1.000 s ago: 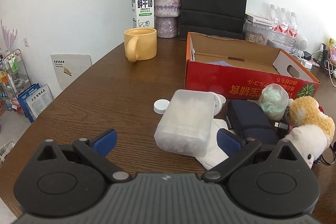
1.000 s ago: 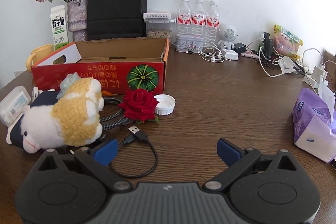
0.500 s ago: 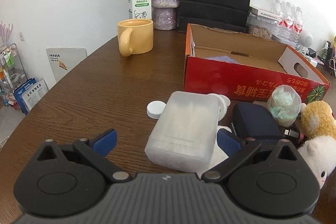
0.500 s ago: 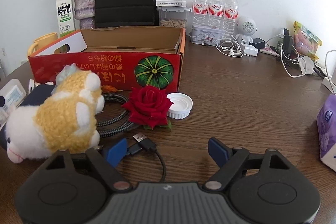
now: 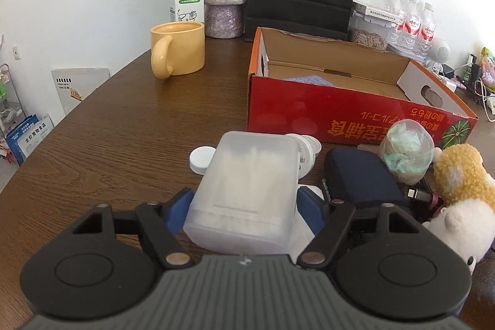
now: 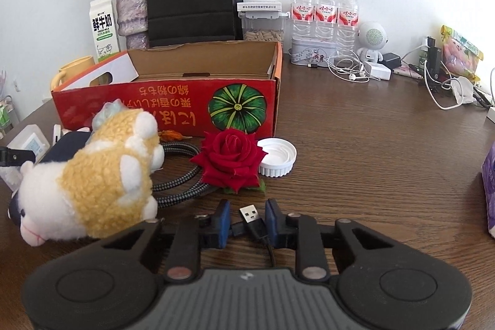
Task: Organize objects
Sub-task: 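Grasp the white plastic container with the left gripper while the right gripper grasps a cable, then place the container on the pouch in the box while the right gripper drops the cable there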
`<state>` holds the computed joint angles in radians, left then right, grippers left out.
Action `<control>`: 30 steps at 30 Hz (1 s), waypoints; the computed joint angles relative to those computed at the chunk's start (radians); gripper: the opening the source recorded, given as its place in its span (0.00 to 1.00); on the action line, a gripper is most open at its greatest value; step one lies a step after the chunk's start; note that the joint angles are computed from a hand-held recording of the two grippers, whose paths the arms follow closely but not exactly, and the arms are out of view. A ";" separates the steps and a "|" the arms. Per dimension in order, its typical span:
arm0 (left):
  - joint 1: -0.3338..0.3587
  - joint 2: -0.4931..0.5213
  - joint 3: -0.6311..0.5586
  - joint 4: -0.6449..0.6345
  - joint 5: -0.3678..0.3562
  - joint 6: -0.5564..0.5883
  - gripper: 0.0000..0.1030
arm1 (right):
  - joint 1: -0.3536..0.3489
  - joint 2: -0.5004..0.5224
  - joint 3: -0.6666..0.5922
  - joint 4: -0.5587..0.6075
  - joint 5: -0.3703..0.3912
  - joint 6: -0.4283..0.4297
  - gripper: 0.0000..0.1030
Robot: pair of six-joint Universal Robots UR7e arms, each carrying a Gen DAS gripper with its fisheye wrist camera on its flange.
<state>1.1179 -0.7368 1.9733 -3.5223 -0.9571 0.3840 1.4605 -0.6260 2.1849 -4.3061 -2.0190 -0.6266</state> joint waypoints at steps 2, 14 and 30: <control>-0.002 -0.003 0.010 -0.017 -0.009 0.008 0.70 | 0.001 0.004 0.001 -0.008 0.002 -0.006 0.16; -0.026 -0.030 0.055 -0.086 -0.011 0.021 0.68 | 0.005 0.003 0.034 -0.070 0.020 0.004 0.14; -0.079 -0.078 0.125 -0.170 -0.050 0.046 0.68 | 0.078 -0.029 0.068 -0.162 0.025 -0.033 0.08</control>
<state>1.0386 -0.8153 2.0985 -3.6926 -1.0075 0.4300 1.5382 -0.6555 2.2529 -4.4676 -1.9943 -0.6594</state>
